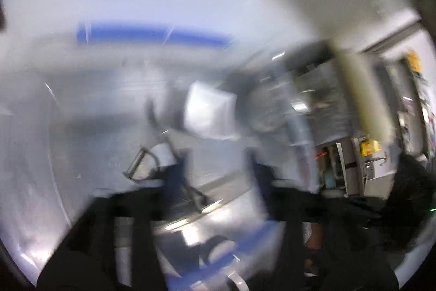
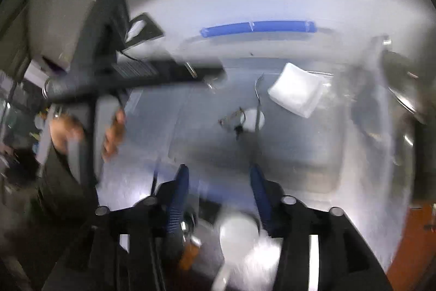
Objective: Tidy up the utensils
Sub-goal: 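Lift the fork into the clear box and open the right tool, then grasp the white rice paddle by its handle end with the right tool, then lift the rice paddle into the clear box and open the right tool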
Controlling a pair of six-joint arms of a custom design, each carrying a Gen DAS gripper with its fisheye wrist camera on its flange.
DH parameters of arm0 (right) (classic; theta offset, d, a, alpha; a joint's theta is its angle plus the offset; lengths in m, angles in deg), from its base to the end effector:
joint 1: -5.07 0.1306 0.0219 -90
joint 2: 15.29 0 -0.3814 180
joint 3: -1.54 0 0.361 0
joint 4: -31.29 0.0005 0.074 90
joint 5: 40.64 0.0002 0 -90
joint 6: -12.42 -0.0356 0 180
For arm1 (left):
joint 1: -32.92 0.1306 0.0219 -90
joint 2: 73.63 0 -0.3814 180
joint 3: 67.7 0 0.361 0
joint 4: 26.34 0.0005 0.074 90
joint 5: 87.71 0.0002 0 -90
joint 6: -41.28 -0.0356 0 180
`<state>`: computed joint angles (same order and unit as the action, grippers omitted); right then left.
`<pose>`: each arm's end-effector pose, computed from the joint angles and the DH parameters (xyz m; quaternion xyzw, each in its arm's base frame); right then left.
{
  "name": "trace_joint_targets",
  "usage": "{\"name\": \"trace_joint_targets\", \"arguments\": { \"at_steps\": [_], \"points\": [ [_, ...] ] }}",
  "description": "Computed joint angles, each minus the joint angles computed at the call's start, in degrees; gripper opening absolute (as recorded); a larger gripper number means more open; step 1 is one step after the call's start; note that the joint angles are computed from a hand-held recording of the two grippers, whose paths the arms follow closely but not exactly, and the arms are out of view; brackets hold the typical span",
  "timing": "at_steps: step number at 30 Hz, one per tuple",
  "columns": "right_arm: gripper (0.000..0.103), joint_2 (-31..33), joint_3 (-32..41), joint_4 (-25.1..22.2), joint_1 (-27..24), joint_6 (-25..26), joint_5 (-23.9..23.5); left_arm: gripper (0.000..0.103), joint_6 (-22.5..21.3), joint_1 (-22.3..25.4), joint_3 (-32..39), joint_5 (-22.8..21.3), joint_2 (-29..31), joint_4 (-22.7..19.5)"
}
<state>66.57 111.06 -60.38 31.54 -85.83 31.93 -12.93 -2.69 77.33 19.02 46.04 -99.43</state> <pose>0.2951 0.1583 0.5786 -0.1861 0.9456 0.2072 0.1681 0.4892 -0.3636 0.5365 0.0510 0.9229 -0.3184 0.2105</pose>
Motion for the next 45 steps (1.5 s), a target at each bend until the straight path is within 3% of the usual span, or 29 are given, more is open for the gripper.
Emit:
{"name": "trace_joint_targets", "arguments": {
  "at_steps": [1,5,8,11,14,17,18,20,22,27,31,36,40,42,43,45],
  "points": [
    [0.049,-3.5,-3.6,-0.5,1.2,-0.1,1.1,0.067,0.0,-0.8,-5.0,-1.8,-4.1,3.7],
    [0.049,-10.6,-16.0,-2.7,4.7,-3.3,5.3,0.069,0.2,-4.6,-19.7,-5.7,-16.3,11.2],
    [0.048,-14.1,-26.7,-2.2,9.7,-8.0,6.8,0.075,1.4,-7.2,-27.4,-6.9,-21.3,14.0],
    [0.048,-15.1,-32.1,1.2,12.8,-11.5,5.3,0.075,2.2,-9.5,-30.9,-9.0,-23.5,13.2],
    [0.048,-12.3,-33.6,4.0,14.1,-12.9,7.0,0.075,5.3,-10.6,-35.8,-6.0,-24.5,14.9],
    [0.037,-10.5,-34.7,4.8,16.7,-14.5,9.0,0.075,7.0,-10.8,-38.2,-3.6,-24.2,15.7],
    [0.026,-10.5,-34.7,5.2,17.2,-14.8,9.6,0.075,7.5,-11.1,-38.9,-2.7,-23.9,16.2],
    [0.024,-10.5,-35.2,5.8,17.1,-16.0,9.4,0.075,9.0,-11.8,-40.1,-1.3,-23.4,16.3],
    [0.023,-12.0,-35.8,5.9,15.3,-16.3,7.1,0.075,10.1,-12.1,-41.9,0.8,-22.8,17.5],
    [0.023,-17.1,-38.1,8.5,6.6,-17.7,-6.6,0.075,14.8,-13.0,-45.4,7.9,-21.0,21.3],
    [0.022,-18.7,-38.5,8.7,2.2,-18.6,-12.9,0.075,19.4,-14.0,-46.9,12.9,-19.3,25.1],
    [0.02,-19.8,-39.3,7.5,-3.6,-16.1,-16.9,0.075,23.3,-15.7,-46.4,17.8,-16.2,25.6],
    [0.015,-20.5,-38.8,3.7,-8.3,-10.8,-19.7,0.075,26.9,-16.6,-46.8,20.0,-14.6,26.8],
    [0.014,-21.5,-40.0,6.0,-5.0,-13.9,-19.3,0.074,29.5,-16.8,-47.9,20.5,-14.4,29.4],
    [0.014,-21.5,-40.2,6.2,-4.5,-14.3,-19.2,0.073,30.2,-16.8,-48.2,20.9,-14.4,30.0],
    [0.014,-21.8,-39.8,5.5,-4.0,-14.6,-19.5,0.057,32.2,-17.0,-48.9,21.9,-14.1,32.1]
  ]
}}
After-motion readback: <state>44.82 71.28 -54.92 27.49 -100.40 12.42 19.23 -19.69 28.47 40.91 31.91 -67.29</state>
